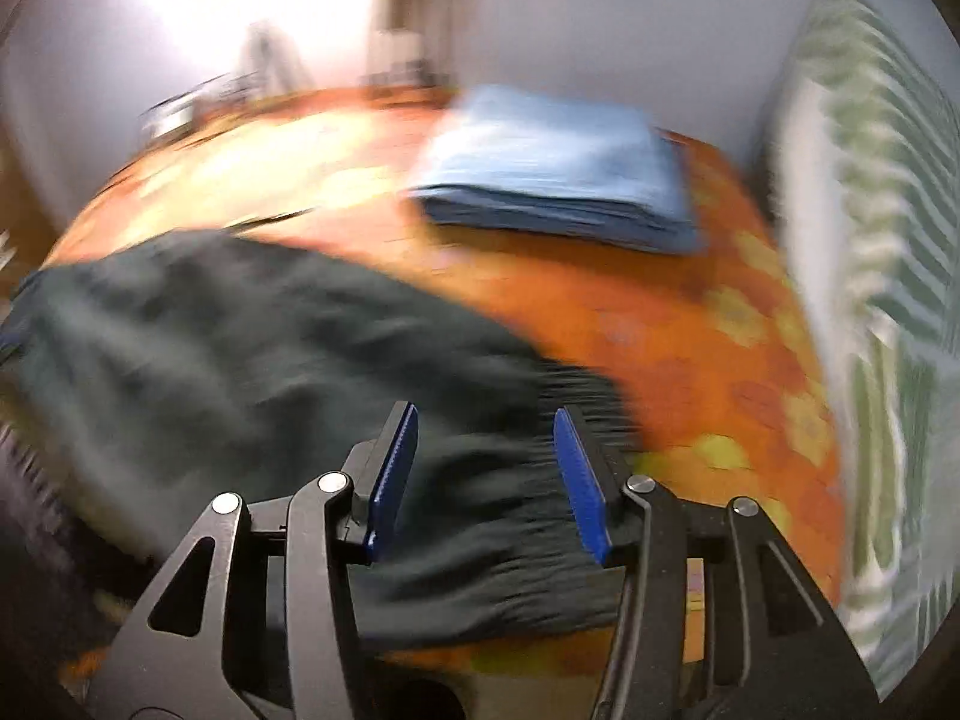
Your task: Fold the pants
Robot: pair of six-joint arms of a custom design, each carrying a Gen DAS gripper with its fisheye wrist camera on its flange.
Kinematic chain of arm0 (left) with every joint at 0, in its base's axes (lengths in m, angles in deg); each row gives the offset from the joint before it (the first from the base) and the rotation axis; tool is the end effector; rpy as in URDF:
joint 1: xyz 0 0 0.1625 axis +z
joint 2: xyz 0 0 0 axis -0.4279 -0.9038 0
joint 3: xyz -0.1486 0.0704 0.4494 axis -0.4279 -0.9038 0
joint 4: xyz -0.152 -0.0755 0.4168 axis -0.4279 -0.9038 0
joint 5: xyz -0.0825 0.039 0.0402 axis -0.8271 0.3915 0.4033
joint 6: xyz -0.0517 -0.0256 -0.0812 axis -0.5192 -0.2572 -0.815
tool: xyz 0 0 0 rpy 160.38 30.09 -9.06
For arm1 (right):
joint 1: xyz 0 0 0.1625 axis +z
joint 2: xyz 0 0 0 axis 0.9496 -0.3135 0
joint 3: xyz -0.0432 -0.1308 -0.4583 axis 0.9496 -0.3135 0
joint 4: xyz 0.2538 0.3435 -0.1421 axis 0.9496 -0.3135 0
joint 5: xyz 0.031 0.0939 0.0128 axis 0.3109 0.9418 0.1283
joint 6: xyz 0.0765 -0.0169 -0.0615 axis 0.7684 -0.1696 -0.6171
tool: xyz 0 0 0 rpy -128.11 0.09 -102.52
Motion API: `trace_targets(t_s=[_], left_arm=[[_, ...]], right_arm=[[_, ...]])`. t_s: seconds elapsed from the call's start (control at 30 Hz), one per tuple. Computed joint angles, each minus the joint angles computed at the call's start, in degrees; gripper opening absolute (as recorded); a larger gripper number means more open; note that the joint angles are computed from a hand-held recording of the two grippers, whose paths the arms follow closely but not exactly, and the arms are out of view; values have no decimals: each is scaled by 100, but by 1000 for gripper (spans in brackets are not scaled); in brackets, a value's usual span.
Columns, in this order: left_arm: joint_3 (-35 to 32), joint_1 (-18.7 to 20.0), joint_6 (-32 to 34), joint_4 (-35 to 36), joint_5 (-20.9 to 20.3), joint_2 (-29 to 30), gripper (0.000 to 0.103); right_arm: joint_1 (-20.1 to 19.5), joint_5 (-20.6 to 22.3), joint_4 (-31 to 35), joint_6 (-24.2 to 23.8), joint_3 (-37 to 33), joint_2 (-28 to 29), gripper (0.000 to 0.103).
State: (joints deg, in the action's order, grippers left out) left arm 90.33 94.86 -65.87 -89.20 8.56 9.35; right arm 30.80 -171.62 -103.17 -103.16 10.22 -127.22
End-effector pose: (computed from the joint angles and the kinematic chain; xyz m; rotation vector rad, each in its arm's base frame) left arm -0.0811 -0.7640 0.3497 0.5360 2.4668 -0.3782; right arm 0.2189 -0.6844 0.2453 0.4325 -2.2589 0.5918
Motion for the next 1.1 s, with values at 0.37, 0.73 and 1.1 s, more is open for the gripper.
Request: trace_targets(t_s=[0.37, 0.73, 1.1], left_arm=[[389, -148, 702, 388, 540, -111, 29], [541, -126, 1334, -272, 850, -42, 27], [706, -173, 1289, -509, 546, -278, 3]], right_arm=[[419, 1879, 2012, -503, -225, 577, 50], [714, 1764, 2313, -995, -613, 1355, 49], [770, 1814, 2141, -1177, -677, 1555, 6]])
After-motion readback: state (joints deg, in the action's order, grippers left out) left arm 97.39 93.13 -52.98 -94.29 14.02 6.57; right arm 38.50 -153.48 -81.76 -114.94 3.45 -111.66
